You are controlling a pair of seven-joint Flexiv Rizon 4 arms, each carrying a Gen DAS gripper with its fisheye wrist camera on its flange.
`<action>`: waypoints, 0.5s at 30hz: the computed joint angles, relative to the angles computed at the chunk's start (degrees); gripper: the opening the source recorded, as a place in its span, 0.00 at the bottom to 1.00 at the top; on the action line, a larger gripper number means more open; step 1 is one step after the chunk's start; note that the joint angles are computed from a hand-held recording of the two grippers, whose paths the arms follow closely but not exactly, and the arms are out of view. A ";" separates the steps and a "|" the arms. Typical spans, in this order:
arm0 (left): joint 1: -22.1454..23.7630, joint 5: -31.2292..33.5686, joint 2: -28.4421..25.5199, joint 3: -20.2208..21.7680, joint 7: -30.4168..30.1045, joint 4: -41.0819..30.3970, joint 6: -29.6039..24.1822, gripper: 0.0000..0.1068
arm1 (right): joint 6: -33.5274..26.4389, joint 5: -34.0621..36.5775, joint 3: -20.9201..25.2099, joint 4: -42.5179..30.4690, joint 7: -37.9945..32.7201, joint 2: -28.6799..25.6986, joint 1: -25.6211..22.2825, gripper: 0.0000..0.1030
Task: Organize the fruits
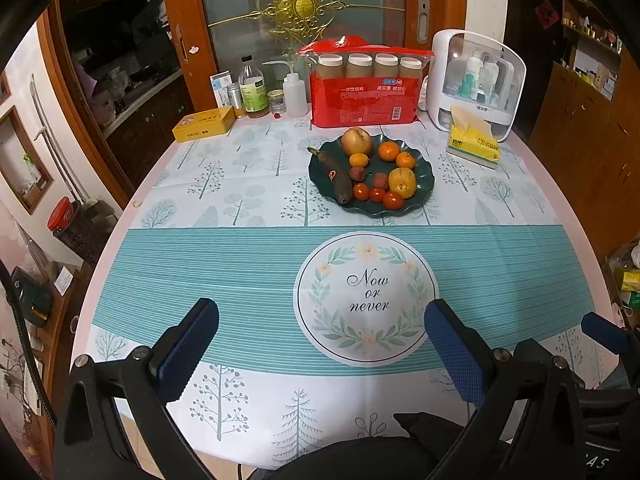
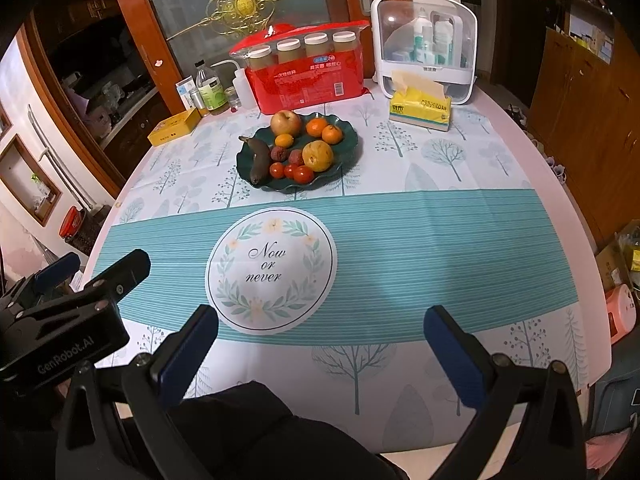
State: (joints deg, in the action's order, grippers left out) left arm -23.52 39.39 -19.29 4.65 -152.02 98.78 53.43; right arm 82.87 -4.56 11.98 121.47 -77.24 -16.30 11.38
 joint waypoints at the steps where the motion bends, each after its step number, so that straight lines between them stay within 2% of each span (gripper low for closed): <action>1: 0.00 0.00 -0.02 -0.01 -0.01 -0.03 -0.03 0.96 | -0.03 0.08 0.06 -0.02 -0.09 0.00 -0.06 1.00; 15: -0.01 0.02 -0.19 0.01 -0.18 0.07 0.10 0.96 | -0.01 0.24 -0.03 -0.05 -0.20 -0.11 0.07 1.00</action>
